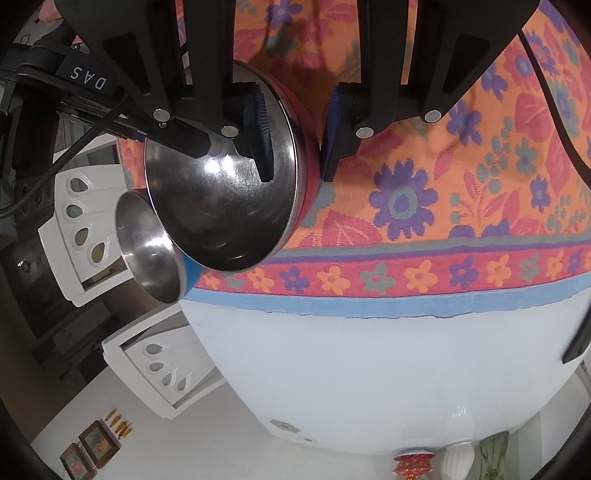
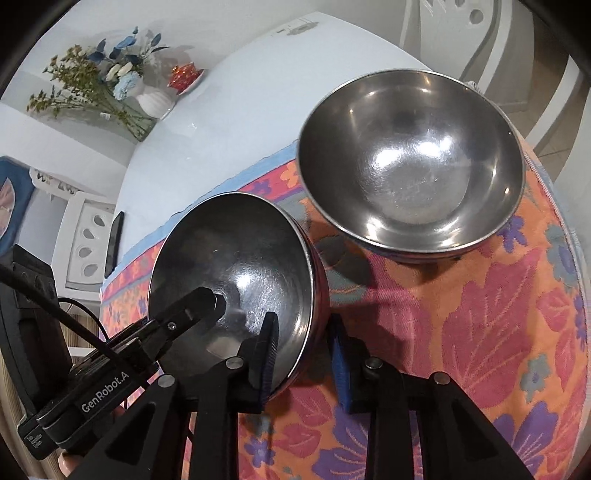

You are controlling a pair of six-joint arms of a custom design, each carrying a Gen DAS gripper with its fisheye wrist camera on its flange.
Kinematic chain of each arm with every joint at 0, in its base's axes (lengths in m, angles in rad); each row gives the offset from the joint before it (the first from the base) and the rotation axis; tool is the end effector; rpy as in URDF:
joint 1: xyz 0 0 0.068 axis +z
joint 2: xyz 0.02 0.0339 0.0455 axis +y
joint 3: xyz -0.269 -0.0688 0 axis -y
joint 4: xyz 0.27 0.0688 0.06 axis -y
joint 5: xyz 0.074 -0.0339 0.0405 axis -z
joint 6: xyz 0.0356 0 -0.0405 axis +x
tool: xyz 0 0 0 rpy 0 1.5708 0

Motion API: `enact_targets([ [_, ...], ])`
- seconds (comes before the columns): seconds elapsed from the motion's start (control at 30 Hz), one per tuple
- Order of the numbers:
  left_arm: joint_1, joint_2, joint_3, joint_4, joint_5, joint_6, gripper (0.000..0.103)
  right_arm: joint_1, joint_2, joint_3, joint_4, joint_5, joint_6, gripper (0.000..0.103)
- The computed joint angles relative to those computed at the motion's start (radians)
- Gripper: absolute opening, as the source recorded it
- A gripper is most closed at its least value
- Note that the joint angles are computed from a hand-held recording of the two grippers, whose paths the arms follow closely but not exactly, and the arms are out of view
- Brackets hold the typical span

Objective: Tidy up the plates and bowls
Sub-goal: 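Grasp the rim of the red steel bowl with both grippers, then lift the red bowl with both grippers and carry it over the pink bowl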

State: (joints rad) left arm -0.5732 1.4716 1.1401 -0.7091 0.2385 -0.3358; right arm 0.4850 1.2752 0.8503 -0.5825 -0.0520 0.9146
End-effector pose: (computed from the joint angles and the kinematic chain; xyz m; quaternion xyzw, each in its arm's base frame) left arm 0.2669 -0.1823 0.2564 0.1444 0.9478 -0.2174 0.1833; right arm 0.2388 0.1279 0.2216 0.1976 0.9397 0.1981 0.1965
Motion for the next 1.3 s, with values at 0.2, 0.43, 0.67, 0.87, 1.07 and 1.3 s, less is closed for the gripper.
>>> enact_targets([
  [0.2,-0.010,-0.125,-0.034,-0.040,-0.007,0.008,0.022,0.084,-0.076,0.032,-0.078,0.083,0.033,0.027],
  [0.43,-0.025,-0.328,-0.078,-0.138,-0.011,0.027,0.022,0.294,-0.154,0.122,-0.240,0.264,0.159,0.027],
  [0.67,-0.032,-0.553,-0.129,-0.268,0.015,0.022,0.022,0.625,-0.127,0.255,-0.450,0.490,0.451,0.027],
  [0.87,-0.072,-0.751,-0.182,-0.414,0.034,-0.006,0.022,0.904,-0.036,0.348,-0.616,0.598,0.763,0.027],
  [1.07,-0.262,-0.914,-0.242,-0.506,-0.047,-0.135,0.022,1.105,0.076,0.413,-0.730,0.605,1.018,0.027],
  [1.3,-0.750,-0.960,-0.310,-0.512,-0.309,-0.453,0.022,1.281,0.131,0.384,-0.766,0.546,1.273,0.027],
])
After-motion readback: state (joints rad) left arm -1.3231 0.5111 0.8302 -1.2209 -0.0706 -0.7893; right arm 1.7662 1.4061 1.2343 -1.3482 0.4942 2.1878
